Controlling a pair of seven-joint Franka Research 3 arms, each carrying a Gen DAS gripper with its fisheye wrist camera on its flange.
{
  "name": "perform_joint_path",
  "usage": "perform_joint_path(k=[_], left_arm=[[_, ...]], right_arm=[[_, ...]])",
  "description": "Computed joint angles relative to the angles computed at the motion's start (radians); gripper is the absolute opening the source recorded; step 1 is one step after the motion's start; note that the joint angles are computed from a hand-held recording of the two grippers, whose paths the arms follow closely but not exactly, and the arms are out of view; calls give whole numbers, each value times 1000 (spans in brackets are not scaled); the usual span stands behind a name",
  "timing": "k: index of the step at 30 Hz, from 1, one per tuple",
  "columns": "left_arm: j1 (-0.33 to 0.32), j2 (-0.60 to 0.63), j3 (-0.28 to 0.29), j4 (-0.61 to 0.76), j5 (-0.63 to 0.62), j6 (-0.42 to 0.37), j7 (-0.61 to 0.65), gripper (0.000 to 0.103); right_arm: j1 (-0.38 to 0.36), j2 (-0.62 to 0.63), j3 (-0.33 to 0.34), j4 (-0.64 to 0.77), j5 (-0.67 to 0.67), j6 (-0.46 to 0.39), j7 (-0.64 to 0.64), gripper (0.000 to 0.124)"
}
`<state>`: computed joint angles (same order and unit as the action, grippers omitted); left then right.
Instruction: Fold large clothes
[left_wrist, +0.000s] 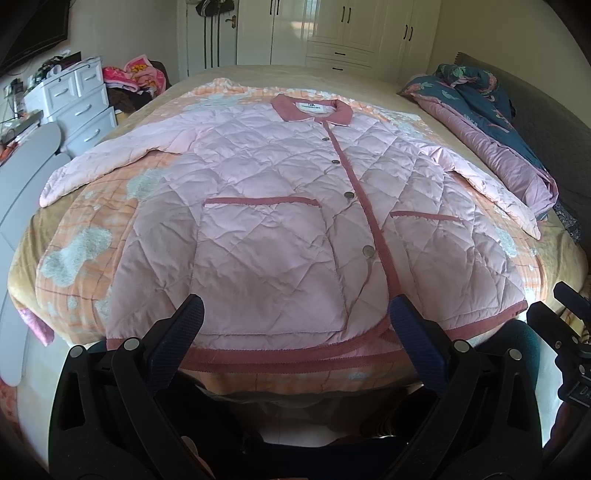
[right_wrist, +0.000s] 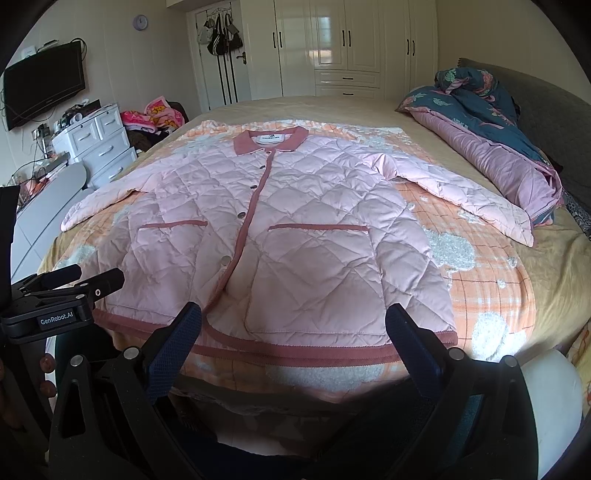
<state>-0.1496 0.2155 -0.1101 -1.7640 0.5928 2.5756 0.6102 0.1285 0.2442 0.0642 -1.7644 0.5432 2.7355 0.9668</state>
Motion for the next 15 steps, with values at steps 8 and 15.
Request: perform_joint_path(k=[8,15], left_arm=[[-5,4,3,-8,12,4,-10,95],[-1,61,7,76,-12,-21,25,95]], right_arm=[[7,29,-6,37,-26,-4,30,99],[6,79,-3,120,-53,-40,59,99]])
